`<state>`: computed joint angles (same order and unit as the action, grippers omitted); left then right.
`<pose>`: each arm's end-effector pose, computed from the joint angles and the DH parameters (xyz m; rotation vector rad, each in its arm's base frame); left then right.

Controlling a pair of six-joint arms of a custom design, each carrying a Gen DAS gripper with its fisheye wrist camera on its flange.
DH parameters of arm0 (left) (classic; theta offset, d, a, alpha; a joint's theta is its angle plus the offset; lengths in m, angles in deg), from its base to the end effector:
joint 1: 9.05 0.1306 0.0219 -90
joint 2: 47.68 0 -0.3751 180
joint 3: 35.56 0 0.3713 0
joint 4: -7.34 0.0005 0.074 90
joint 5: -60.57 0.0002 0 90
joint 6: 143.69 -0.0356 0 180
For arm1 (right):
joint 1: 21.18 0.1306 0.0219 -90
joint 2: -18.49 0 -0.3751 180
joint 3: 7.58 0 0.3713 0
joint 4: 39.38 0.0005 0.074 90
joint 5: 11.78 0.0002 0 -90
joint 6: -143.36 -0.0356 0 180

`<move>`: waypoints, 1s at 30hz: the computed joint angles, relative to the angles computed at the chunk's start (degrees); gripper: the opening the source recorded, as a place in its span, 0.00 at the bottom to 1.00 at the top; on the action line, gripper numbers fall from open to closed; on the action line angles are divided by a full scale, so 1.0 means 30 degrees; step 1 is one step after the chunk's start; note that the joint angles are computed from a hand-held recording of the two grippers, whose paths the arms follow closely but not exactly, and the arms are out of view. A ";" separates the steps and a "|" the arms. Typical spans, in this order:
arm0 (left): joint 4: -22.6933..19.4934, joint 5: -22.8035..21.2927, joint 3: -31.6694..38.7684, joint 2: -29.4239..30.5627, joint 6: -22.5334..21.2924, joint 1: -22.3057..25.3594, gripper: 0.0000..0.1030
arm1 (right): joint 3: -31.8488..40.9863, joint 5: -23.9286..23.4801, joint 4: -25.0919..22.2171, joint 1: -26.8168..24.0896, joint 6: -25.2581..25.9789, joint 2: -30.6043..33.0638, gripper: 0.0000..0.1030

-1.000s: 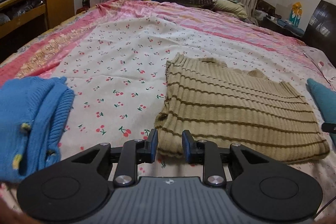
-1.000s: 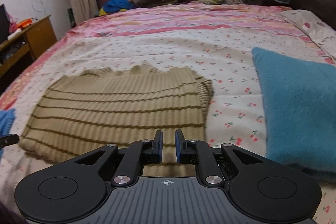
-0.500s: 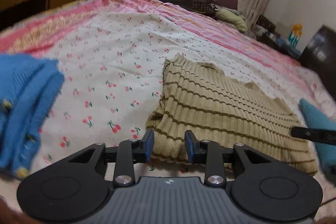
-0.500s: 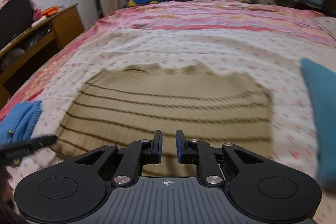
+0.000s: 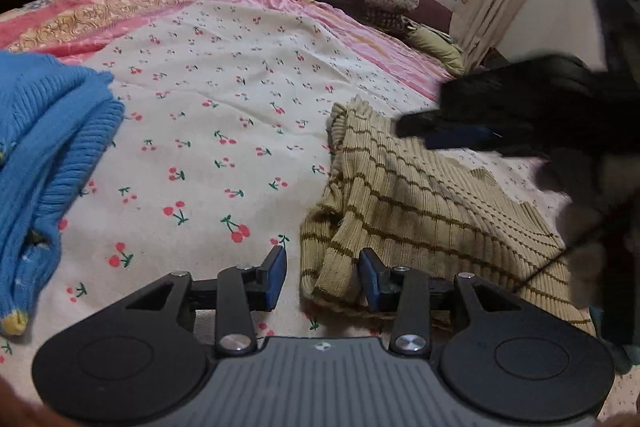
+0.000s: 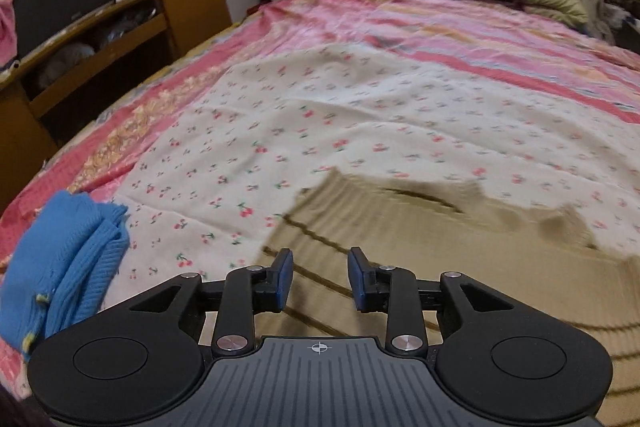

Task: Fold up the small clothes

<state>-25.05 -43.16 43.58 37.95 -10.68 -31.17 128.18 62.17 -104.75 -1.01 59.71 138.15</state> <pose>0.4168 -0.1608 0.3943 -0.5344 2.1853 -0.3503 0.5926 0.2276 0.4774 -0.6818 2.3383 0.4491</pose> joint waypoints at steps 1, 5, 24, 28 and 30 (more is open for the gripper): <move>0.0096 0.0078 -0.0038 0.0049 -0.0124 0.0005 0.44 | 0.0468 0.0134 -0.0343 0.0179 0.0036 0.0353 0.31; 0.0757 0.0346 -0.0301 0.0185 -0.0701 0.0062 0.44 | 0.2367 0.1272 -0.1564 0.0903 0.0223 0.1807 0.38; 0.1829 -0.0300 -0.0980 -0.0127 -0.1316 -0.0284 0.46 | 0.6091 0.4400 -0.2643 0.1759 0.1527 0.4739 0.21; 0.1842 -0.1744 -0.1029 -0.0147 -0.1545 -0.0835 0.54 | 0.6017 0.3490 -0.2733 0.1380 0.0950 0.4472 0.14; 0.1948 -0.2249 -0.1124 -0.0170 -0.1656 -0.0993 0.59 | 0.5575 0.3211 -0.2532 0.1265 0.0982 0.4143 0.13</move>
<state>-19.21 -49.91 40.21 37.44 -15.64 -34.15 144.90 71.80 -112.34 2.78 62.66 150.58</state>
